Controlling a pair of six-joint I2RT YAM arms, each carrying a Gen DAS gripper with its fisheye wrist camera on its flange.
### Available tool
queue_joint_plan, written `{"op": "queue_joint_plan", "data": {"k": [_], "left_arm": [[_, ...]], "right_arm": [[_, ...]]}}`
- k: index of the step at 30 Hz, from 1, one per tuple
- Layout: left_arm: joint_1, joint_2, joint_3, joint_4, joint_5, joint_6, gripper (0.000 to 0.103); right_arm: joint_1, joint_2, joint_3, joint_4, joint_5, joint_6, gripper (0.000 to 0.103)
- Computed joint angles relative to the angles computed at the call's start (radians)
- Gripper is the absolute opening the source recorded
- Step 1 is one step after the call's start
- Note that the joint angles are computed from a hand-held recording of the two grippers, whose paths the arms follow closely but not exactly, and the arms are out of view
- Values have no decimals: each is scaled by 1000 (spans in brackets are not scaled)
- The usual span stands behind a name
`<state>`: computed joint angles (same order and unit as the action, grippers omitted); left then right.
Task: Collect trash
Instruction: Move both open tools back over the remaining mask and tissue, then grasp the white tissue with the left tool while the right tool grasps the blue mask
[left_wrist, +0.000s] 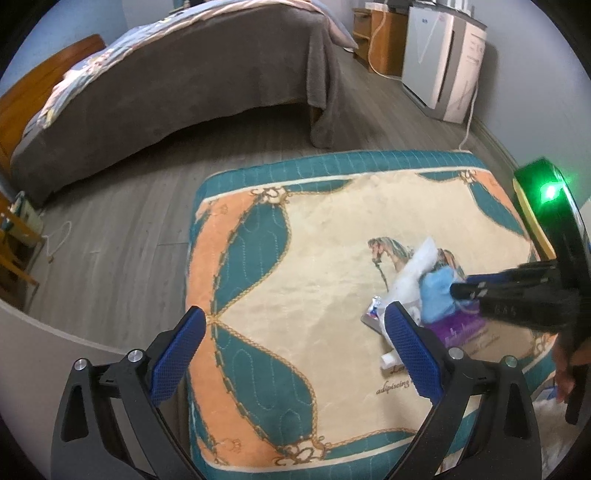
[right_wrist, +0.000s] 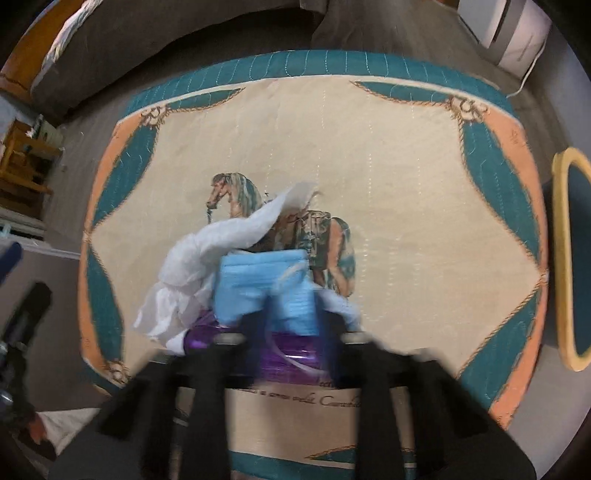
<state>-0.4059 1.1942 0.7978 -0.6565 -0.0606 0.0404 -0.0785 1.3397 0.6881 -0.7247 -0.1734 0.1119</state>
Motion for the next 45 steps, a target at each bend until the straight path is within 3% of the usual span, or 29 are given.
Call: {"op": "queue_joint_plan", "data": {"k": [6, 14, 20, 23, 26, 29, 31, 36, 37, 38, 39, 45], "left_arm": [[-73, 59, -12, 34, 9, -26, 94], [-182, 163, -13, 92, 34, -62, 70], [-231, 238, -8, 133, 40, -86, 63], [-238, 268, -7, 144, 51, -82, 51], [-226, 303, 2, 144, 85, -73, 17], [-199, 309, 8, 148, 90, -82, 14], [-167, 304, 10, 149, 97, -95, 14], [-125, 303, 10, 148, 99, -100, 14], [-128, 304, 10, 147, 92, -97, 14], [-131, 302, 9, 147, 89, -95, 14], [-132, 299, 9, 147, 89, -94, 14], [-142, 249, 18, 153, 83, -90, 14]], "right_arm": [[-101, -57, 16, -20, -52, -24, 0], [-222, -70, 46, -43, -30, -86, 0], [-252, -47, 47, -37, -26, -108, 0], [-252, -42, 48, -38, -27, -111, 0], [-239, -27, 45, -41, -47, -110, 0], [-209, -1, 38, -42, -74, -104, 15], [-179, 3, 27, -34, -65, -98, 48], [-92, 32, 10, -22, -36, -94, 51], [-82, 40, 12, -21, -29, -93, 46], [-72, 48, 11, -19, -23, -98, 34], [-71, 54, 12, -23, -31, -106, 4], [-101, -25, 49, -84, -93, -122, 1]]}}
